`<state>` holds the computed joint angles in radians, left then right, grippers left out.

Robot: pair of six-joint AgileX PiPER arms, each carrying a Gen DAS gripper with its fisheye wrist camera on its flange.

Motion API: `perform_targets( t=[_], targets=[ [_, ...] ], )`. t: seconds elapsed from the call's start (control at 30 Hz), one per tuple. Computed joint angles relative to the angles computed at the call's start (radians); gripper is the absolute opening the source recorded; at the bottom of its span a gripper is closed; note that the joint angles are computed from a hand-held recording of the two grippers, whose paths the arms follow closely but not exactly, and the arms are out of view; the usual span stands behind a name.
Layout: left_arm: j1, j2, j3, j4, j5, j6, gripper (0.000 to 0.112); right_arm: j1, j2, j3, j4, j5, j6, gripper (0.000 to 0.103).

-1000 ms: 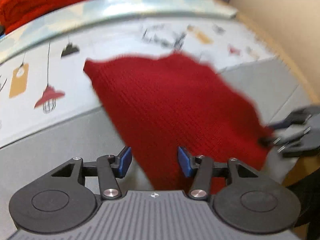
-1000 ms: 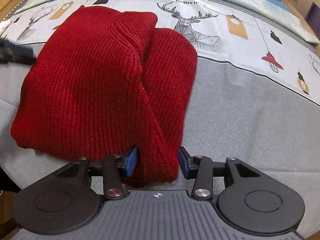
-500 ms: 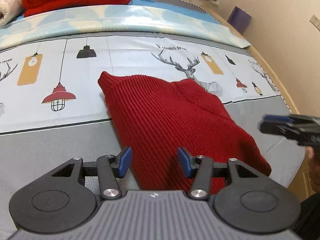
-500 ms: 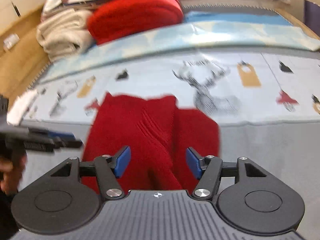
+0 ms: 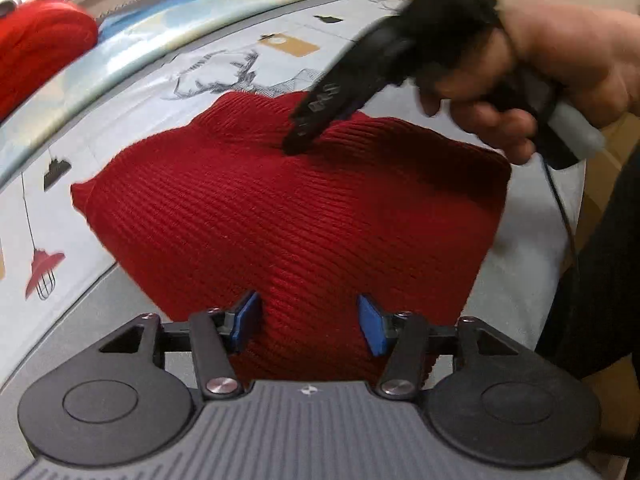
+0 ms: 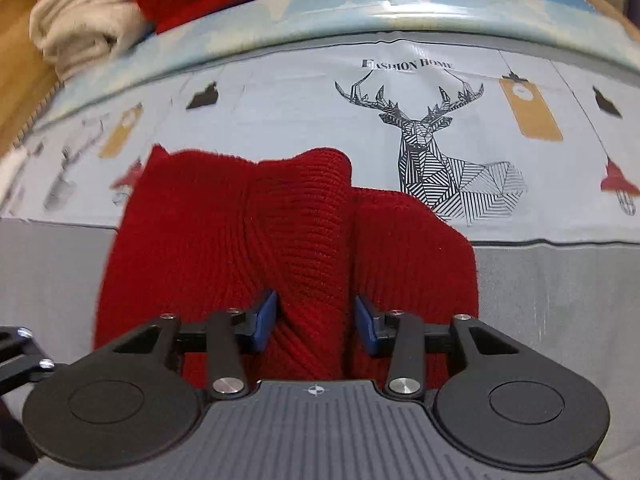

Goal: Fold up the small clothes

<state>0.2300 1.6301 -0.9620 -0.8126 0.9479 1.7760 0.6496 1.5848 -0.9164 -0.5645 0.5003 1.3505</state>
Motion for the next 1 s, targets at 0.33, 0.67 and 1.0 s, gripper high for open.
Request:
perform_targets(
  t=[0.33,0.67,1.0],
  targets=[
    [0.039,0.105,-0.176,-0.066,-0.009,-0.462,0.099,0.042,-0.118,0.052,-0.1,0.086,0.098,0.08],
    [0.009,0.347,-0.428,0.07,0.133,-0.884,0.103,-0.097,-0.257,0.309,0.072,0.015,0.05,0.084],
    [0.003,0.497,-0.567,0.049,0.238,-0.986,0.103,-0.284,-0.208,0.393,0.577,-0.225,-0.454,0.087]
  ],
)
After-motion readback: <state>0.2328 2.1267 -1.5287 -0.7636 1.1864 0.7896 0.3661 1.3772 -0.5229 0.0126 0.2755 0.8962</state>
